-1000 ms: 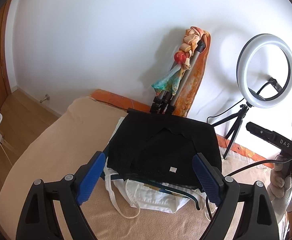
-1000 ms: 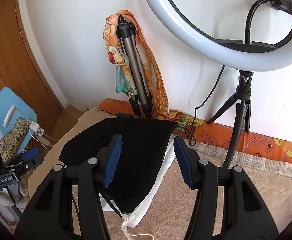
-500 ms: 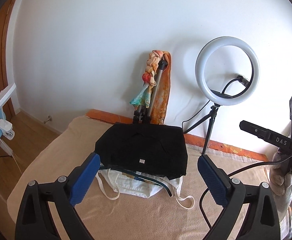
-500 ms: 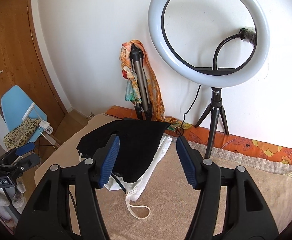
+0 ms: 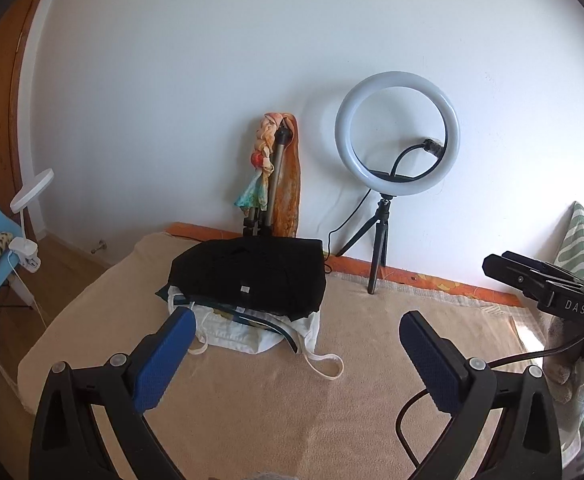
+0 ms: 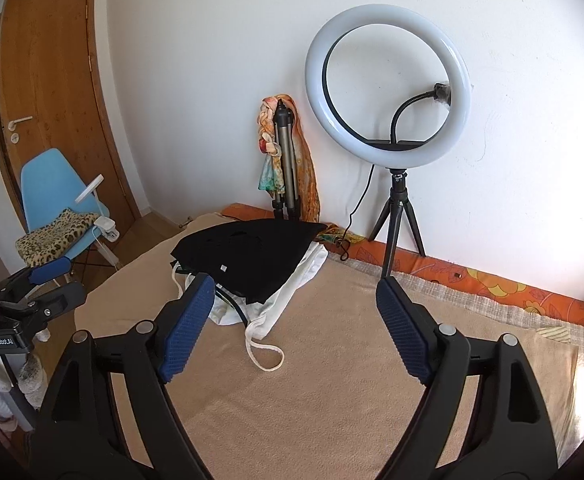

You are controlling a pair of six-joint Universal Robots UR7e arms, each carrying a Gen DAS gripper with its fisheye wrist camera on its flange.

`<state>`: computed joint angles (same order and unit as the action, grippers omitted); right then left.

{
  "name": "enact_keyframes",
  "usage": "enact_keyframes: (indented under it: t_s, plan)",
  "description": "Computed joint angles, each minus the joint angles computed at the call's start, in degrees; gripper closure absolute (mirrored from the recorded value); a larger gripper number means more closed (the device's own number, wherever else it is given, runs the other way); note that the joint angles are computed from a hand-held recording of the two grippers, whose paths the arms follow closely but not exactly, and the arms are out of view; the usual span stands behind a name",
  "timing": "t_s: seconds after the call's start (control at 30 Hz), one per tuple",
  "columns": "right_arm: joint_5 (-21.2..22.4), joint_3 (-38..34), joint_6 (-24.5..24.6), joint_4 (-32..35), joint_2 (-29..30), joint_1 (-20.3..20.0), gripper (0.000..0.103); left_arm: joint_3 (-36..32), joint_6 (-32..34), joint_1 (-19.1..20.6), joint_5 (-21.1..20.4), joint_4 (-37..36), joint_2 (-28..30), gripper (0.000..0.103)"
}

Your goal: Fold small clothes

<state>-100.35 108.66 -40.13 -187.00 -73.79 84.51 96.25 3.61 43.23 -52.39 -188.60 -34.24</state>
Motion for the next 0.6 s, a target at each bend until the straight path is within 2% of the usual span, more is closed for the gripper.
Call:
enact_keyframes:
  t_s: [0.17, 0.27, 0.43, 0.6]
  plan:
    - [-0.9, 6.2, -3.1, -5.0, -2.0, -1.0, 0.010, 4.4, -2.4, -1.9, 3.2, -3.5, 0.3, 0.000]
    - [0.2, 9.3, -3.8, -7.2, -3.0, -2.0, 0.004, 5.7, -2.9, -2.4, 5.4, -6.5, 1.3, 0.000]
    - [1.8, 12.3, -3.1, -10.1, -3.3, -3.6, 0.003, 7.3, -8.4, -1.5, 4.2, -5.7, 0.8, 0.000]
    - [2.7, 13.9, -4.2, -14.2, -2.4, -4.8, 0.001, 8.3, -8.2, -1.4, 6.1, -8.8, 2.1, 0.000]
